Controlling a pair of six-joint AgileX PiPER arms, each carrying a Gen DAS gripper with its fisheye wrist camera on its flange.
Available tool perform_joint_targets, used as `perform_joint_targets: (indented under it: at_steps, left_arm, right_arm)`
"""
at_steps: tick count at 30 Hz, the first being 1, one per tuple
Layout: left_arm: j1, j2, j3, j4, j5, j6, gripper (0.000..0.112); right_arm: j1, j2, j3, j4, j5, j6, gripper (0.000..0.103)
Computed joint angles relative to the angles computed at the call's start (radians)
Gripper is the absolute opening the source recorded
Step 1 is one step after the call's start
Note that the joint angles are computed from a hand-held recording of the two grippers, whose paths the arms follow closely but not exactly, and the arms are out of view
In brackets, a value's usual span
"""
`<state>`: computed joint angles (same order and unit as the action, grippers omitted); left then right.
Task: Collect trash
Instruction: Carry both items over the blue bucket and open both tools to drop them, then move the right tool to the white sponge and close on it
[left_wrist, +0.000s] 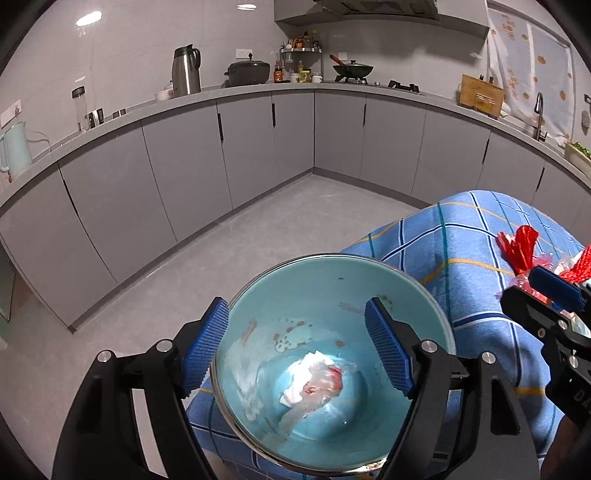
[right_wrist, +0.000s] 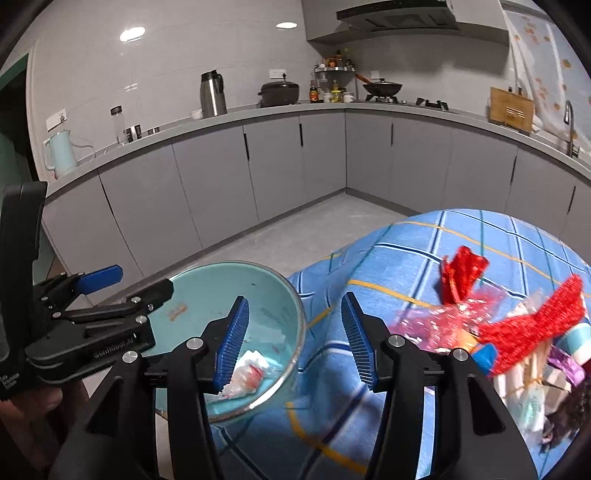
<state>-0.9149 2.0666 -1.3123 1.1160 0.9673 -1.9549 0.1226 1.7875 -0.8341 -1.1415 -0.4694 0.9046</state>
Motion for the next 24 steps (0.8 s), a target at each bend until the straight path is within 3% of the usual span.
perform_joint_targets:
  at_steps: [9, 24]
  left_arm:
    - [-0.043, 0.049, -0.122, -0.025, 0.023, 0.089, 0.079]
    - [-0.116, 0.255, -0.52, -0.124, 0.042, 0.36, 0.083]
  right_arm:
    - [-0.133, -0.07, 0.074, -0.027, -0.044, -0.006, 0.057]
    - [-0.428, -0.13, 0.168, -0.087, -0.127, -0.036, 0.06]
